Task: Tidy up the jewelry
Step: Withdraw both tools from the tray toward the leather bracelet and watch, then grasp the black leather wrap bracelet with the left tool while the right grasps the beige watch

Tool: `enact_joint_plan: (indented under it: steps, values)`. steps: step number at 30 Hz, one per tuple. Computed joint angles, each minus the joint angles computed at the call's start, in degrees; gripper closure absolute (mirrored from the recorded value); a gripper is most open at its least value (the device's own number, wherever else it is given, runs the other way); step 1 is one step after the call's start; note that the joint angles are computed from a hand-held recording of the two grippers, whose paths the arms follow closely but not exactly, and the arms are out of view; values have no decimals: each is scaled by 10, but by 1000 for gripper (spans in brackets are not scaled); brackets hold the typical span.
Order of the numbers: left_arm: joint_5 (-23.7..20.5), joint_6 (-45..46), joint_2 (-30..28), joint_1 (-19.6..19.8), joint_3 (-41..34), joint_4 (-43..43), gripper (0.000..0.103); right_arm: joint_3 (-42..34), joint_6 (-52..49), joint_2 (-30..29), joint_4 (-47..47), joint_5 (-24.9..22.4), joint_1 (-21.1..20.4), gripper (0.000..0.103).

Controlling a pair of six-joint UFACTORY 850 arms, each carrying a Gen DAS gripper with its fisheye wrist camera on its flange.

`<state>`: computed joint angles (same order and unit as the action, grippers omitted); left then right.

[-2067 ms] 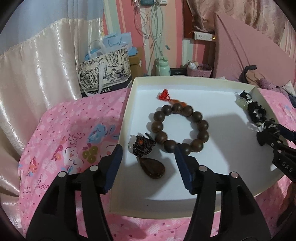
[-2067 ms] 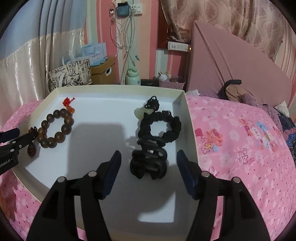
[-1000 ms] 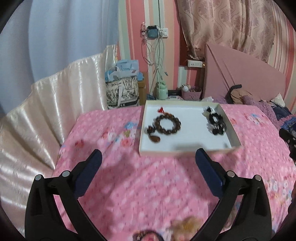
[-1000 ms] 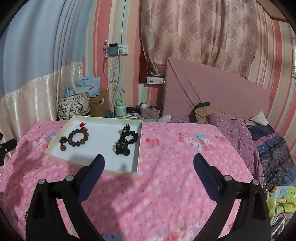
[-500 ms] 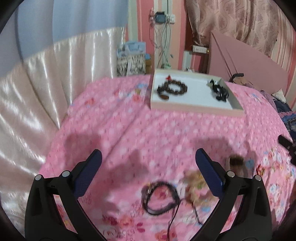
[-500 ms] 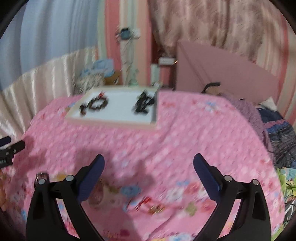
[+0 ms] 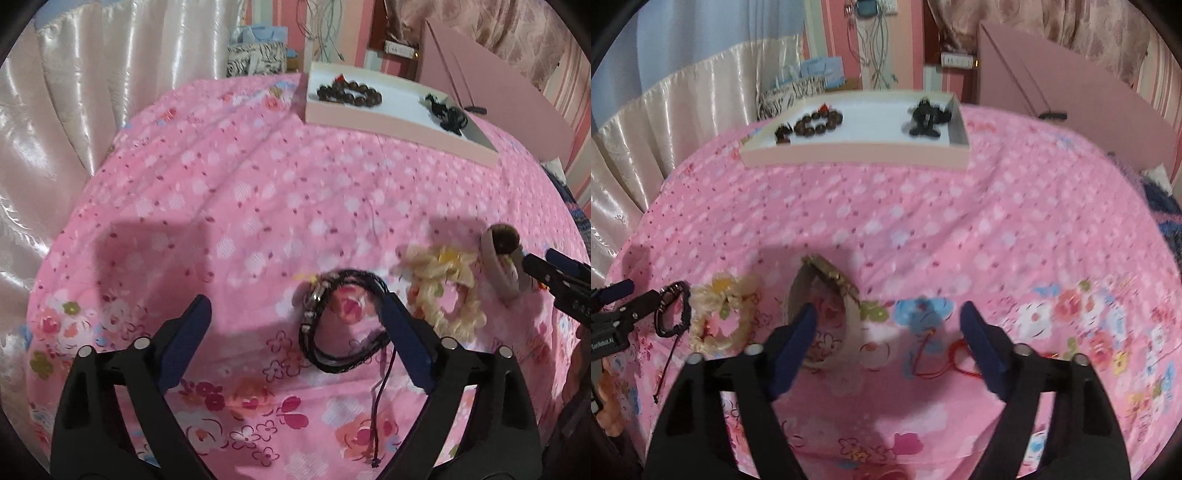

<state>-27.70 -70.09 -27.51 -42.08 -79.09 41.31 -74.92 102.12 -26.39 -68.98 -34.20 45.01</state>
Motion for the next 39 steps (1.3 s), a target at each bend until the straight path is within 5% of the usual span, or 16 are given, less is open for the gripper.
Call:
enact_joint_plan:
  steps: [5,12,20,28,39]
  values:
    - [6,16,-6,-2,-5,-4,14,-8,-14,-10,9,-3,-1,41]
    - [-2,67,-27,8,-24,-64,39,-12,-19,-16,14,16,-6,59]
    - [-7,58,-35,8,-32,-49,41,-19,-21,-23,11,30,-8,73]
    - [-11,43,-37,6,-35,-33,66,-25,-26,-30,10,26,-6,76]
    - [-21,36,-36,3,-35,-27,86,-18,-9,-27,-9,41,-8,97]
